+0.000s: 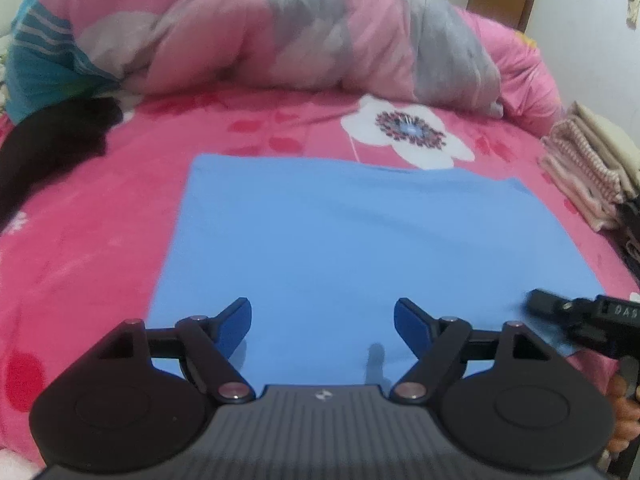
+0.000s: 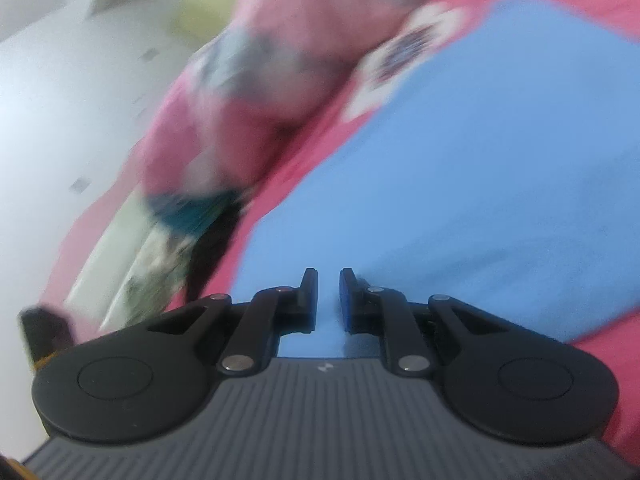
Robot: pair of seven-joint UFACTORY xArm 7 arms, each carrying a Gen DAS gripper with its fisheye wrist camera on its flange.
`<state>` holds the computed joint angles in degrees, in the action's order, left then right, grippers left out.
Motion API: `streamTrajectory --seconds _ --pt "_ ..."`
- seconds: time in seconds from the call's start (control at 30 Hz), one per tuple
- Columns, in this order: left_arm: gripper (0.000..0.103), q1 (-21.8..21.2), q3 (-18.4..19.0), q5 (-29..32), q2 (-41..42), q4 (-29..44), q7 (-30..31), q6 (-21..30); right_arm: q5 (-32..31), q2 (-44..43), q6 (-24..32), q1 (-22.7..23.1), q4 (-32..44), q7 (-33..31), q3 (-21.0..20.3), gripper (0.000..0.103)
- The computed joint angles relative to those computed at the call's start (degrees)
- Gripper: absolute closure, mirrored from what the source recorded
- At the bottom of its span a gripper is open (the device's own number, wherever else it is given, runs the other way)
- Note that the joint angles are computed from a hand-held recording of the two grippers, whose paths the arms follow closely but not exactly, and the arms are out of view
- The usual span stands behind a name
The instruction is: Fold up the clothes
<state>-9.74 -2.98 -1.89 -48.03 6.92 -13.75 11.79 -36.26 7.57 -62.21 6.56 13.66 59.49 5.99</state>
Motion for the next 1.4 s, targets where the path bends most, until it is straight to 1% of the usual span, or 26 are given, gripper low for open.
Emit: streamTrajectory --seconds 0.07,0.13,0.2,0.23,0.27,0.3,0.33,0.37,0.43,0.47,0.5,0.57,0.6,0.67,0.8,0.83,0.9,0.93,1.0,1.03,1.07,1.13,1.17,1.23,1.33,1.4 --pt "0.023 -0.45 -0.93 -0.04 3.03 1.77 -0.69 0.50 4.20 -2.67 0.39 -1.71 -3.39 -0.86 -1.96 0.095" --pt "0.023 -0.32 -2.28 0.45 5.21 3.02 -1.40 1.20 9.43 -8.52 2.54 -2.70 -7.51 -1.66 -3.24 0.095" --pt "0.023 0.77 -4.33 1.63 6.80 3.97 -2.57 2.06 18.12 -15.55 6.94 -1.54 -10.83 -4.54 -2.54 0.091" --pt "0.022 1.32 -5.27 2.26 7.53 4.48 -3.29 2.67 21.12 -17.42 8.30 -0.59 -11.25 -5.34 -1.93 0.091" --pt "0.022 1.59 -5.77 2.73 7.97 4.85 -3.93 3.24 21.71 -17.78 8.23 0.33 -10.92 -5.68 -2.09 0.091" --pt "0.021 1.70 -6.02 3.09 8.20 5.10 -4.49 3.76 19.91 -17.15 7.48 1.00 -10.05 -5.66 -2.79 0.091" --pt "0.020 1.82 -6.22 3.45 8.43 5.30 -5.03 4.12 16.24 -15.59 6.48 1.45 -8.66 -5.14 -3.80 0.091" --pt "0.016 1.90 -6.33 3.80 8.52 5.36 -5.49 4.31 11.51 -13.32 5.17 1.50 -6.99 -4.26 -4.82 0.091" --pt "0.015 1.96 -6.37 4.39 8.83 5.55 -6.20 4.60 3.19 -9.30 3.38 0.90 -3.50 -2.05 -5.38 0.091" --pt "0.014 1.91 -6.25 4.65 9.03 5.68 -6.35 4.73 0.06 -7.90 4.20 0.52 -1.49 0.06 -5.13 0.091" --pt "0.014 1.81 -6.03 4.87 9.24 5.82 -6.34 4.87 -1.65 -6.45 5.86 0.20 0.75 1.73 -4.69 0.091" --pt "0.013 1.60 -5.61 5.20 9.68 6.11 -6.21 5.07 -0.79 -5.23 8.54 -0.93 2.01 2.19 -4.37 0.091" --pt "0.011 1.45 -5.38 5.30 9.89 6.21 -6.06 5.06 -0.48 -4.85 9.56 -1.98 2.39 2.98 -4.73 0.093" --pt "0.010 1.30 -5.11 5.39 10.37 6.41 -5.93 4.91 1.25 -4.48 10.74 -3.88 3.15 3.75 -5.25 0.094" --pt "0.008 1.28 -4.96 5.45 11.47 6.90 -5.96 4.52 8.07 -11.56 17.68 -5.28 1.18 0.70 -5.98 0.090" --pt "0.007 1.29 -4.96 5.44 11.71 7.03 -6.01 4.47 7.87 -12.47 18.34 -5.26 1.32 0.73 -6.41 0.090" --pt "0.007 1.24 -4.99 5.37 12.00 7.23 -6.20 4.50 2.57 -12.32 18.28 -5.05 3.20 3.16 -7.85 0.090" --pt "0.007 1.20 -5.00 5.34 12.09 7.32 -6.28 4.60 -2.08 -10.96 18.29 -4.92 5.48 5.89 -8.49 0.090" --pt "0.006 1.02 -4.79 5.27 12.14 7.39 -6.19 4.72 -12.46 -7.08 17.61 -5.49 10.92 13.73 -8.74 0.090" --pt "0.006 0.90 -4.59 5.21 12.17 7.40 -6.02 4.75 -17.30 -4.39 17.32 -6.14 14.19 18.30 -8.19 0.090" --pt "0.006 0.77 -4.39 5.12 12.20 7.40 -5.84 4.74 -20.17 -2.25 17.60 -6.90 16.69 21.31 -7.41 0.090" --pt "0.006 0.60 -4.10 4.86 12.19 7.34 -5.63 4.66 -23.81 1.23 18.86 -8.39 20.79 25.59 -5.93 0.090" --pt "0.006 0.55 -4.00 4.77 12.24 7.35 -5.50 4.64 -24.57 2.66 19.07 -9.12 22.24 27.05 -5.37 0.092" --pt "0.006 0.51 -3.88 4.62 12.28 7.38 -5.29 4.67 -23.24 4.08 19.06 -10.45 23.23 27.77 -4.78 0.094" --pt "0.006 0.55 -3.85 4.47 12.65 7.49 -5.09 4.44 -18.61 0.77 22.30 -11.44 21.13 25.08 -4.89 0.093" --pt "0.005 0.57 -3.88 4.43 12.79 7.45 -4.95 4.22 -16.68 -1.86 24.27 -11.80 19.47 23.73 -5.03 0.091"
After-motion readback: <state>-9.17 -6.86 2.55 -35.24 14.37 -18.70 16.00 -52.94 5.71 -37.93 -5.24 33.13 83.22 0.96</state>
